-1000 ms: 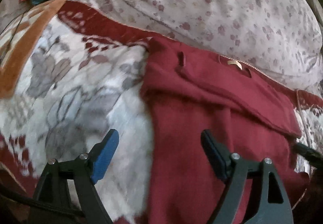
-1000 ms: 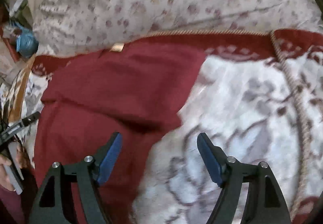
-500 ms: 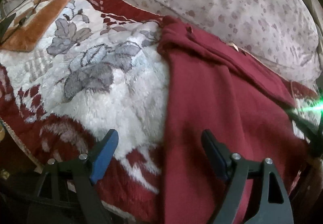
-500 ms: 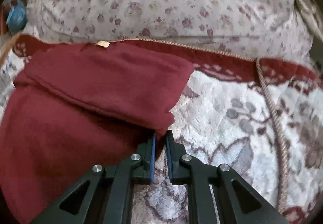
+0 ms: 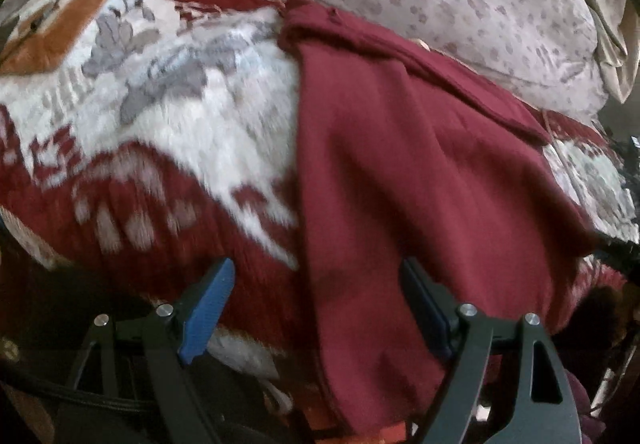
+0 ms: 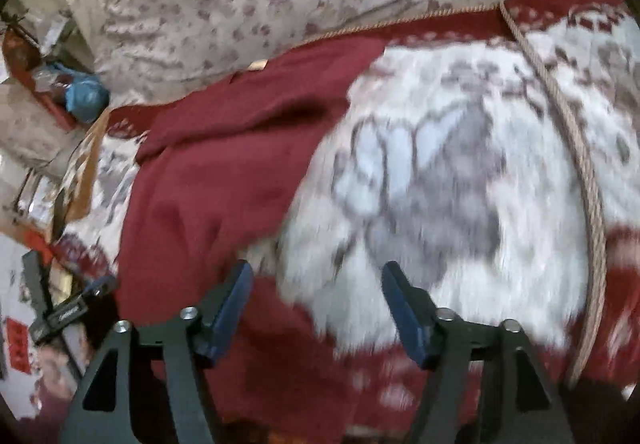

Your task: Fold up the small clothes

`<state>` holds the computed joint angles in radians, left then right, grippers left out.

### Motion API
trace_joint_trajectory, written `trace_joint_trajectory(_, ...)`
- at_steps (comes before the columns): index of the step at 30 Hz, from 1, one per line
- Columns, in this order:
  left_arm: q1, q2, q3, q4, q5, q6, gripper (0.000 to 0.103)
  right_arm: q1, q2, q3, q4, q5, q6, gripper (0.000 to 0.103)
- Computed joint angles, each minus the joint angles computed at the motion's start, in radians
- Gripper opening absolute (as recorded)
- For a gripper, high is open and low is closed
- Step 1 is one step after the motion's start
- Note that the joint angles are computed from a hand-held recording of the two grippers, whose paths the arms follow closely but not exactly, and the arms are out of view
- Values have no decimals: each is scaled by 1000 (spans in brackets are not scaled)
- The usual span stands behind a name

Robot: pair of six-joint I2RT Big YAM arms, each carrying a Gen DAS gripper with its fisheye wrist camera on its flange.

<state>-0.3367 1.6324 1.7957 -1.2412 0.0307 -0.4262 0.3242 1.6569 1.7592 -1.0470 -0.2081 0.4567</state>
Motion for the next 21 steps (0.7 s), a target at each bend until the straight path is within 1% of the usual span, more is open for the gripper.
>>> trace_joint_trajectory(2,-4,-15,-26,-12,14,-10,83,4,-22,-42,6,-29,8,82)
trace_joint_trajectory(5,-16,-26,-55,-20,6,-10,83,4,-42,-96,24,-63,9,84)
trace_joint_trajectory(7,-24,-21,-55,-38,1,-16,83,6,-44,-108,30,-61,8,85)
trace_joint_trajectory(10,-28,-12,-47,-59,27,-23,83,7,-52,-117,29,-68,10,85)
trace_joint_trajectory(12,-34,-9,-43,-63,14,-28,83,2,-64,-122,26,-71,6,85)
trace_joint_trajectory(14,-38,-2,-37,-73,6,-29,83,-6,-83,-134,37,-56,17,87)
trace_joint_trajectory(16,-43,2,-31,-78,-2,-31,83,-16,-91,-141,41,-65,26,88)
trace_joint_trajectory(18,-49,6,-27,-82,-12,-29,83,-22,-97,-153,46,-104,24,88)
trace_joint_trajectory(20,-54,20,-14,-86,-16,-30,83,-23,-105,-172,64,-161,10,88)
trace_joint_trajectory(21,-55,22,-11,-87,-16,-31,83,-21,-106,-175,63,-172,0,88)
